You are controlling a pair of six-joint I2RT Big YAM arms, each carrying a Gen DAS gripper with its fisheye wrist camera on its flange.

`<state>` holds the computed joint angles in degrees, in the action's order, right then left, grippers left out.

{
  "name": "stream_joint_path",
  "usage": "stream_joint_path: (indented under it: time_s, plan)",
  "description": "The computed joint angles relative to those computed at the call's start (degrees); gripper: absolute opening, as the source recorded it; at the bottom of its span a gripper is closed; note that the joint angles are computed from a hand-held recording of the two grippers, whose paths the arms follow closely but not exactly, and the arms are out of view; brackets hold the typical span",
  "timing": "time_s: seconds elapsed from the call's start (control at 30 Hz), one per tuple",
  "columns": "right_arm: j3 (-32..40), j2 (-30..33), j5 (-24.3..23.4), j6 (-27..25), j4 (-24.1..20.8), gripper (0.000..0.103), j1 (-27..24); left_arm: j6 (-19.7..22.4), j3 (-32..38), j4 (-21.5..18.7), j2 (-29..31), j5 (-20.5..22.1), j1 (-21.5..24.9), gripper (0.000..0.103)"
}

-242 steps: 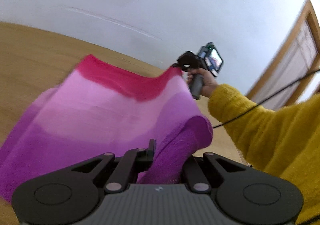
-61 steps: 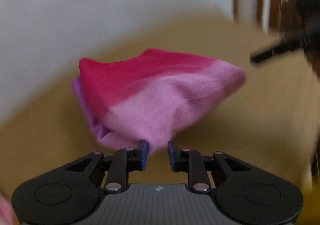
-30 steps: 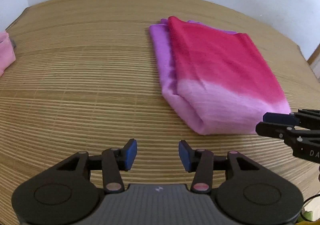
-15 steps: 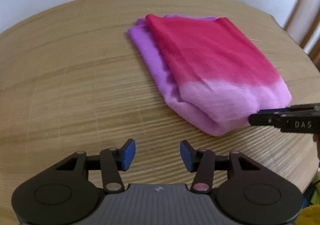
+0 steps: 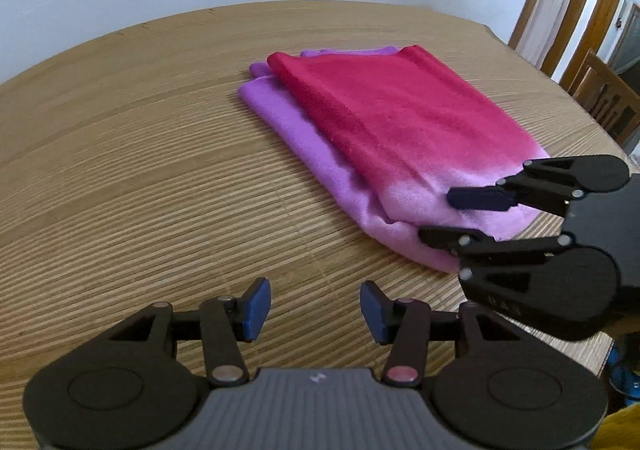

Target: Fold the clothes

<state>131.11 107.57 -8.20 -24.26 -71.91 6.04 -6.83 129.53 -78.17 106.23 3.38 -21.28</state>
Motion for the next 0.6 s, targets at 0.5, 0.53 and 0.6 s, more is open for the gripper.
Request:
stream_joint_path:
  time_s: [0.5, 0.53, 0.6]
  plan:
    - [4.06, 1.65, -10.39, 35.17, 0.96, 0.010, -8.81, 12.20, 18.52, -0.68, 12.44, 18.55, 0.75, 0.056]
    - [2.60, 0.73, -10.33, 34.85, 2.18, 0.010, -8.70, 12.86, 21.77, -2.39, 14.55, 20.57, 0.87, 0.056]
    - [0.66, -0.67, -10.56, 33.77, 4.11, 0.010, -8.66, 14.22, 31.44, -7.48, 20.38, 24.48, 1.06, 0.057]
